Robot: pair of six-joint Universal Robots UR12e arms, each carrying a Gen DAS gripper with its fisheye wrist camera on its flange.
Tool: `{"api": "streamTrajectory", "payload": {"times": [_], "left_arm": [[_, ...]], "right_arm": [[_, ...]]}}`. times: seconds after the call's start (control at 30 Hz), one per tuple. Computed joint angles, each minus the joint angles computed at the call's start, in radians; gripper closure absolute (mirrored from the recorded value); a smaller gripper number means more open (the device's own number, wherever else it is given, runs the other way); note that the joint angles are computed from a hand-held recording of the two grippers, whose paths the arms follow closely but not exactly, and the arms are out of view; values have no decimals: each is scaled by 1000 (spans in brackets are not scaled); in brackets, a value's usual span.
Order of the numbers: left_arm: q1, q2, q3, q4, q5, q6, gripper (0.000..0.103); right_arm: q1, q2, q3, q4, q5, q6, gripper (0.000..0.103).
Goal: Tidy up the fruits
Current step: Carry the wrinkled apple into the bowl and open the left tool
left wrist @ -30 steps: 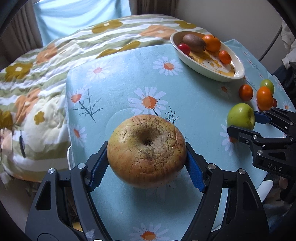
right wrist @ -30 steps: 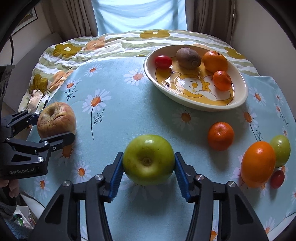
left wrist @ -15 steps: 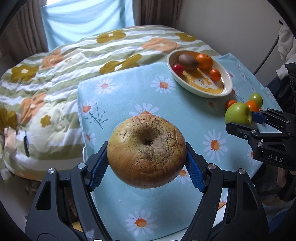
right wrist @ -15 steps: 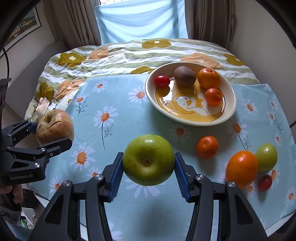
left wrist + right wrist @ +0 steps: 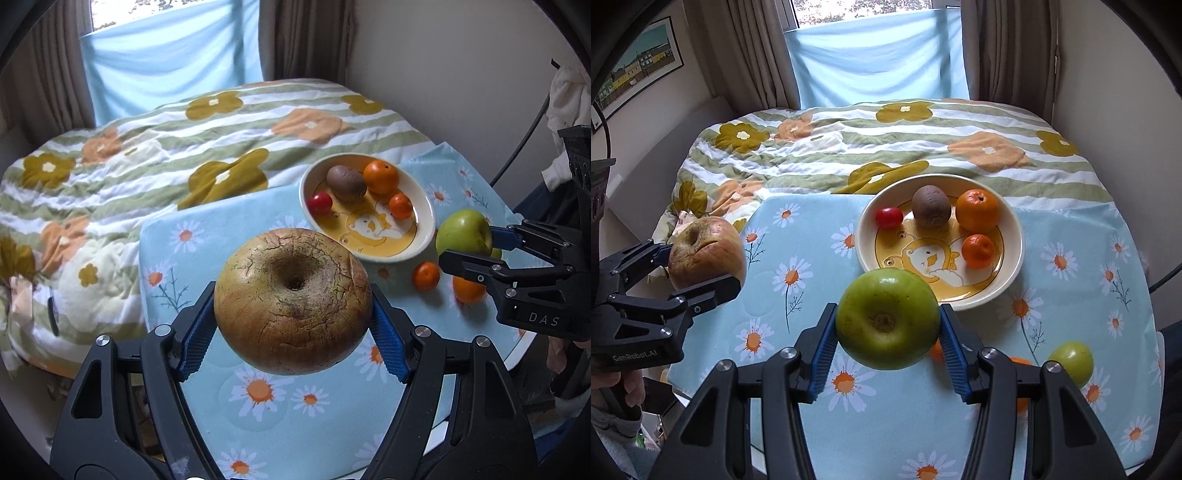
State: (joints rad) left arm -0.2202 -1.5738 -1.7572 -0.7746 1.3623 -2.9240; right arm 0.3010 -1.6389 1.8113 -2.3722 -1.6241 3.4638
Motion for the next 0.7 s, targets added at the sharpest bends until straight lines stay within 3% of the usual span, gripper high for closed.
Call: {"api": "streamTrajectory", "payload": {"times": [0.33,0.7], "left_arm": [[-81,-111,105,24,54,-90,22],[-128,-225,188,7,94,-113,22]], "right_arm": [[-103,-12,-4,-3,77,-130,54],[-187,12,-3,14,149,-199,54]]}}
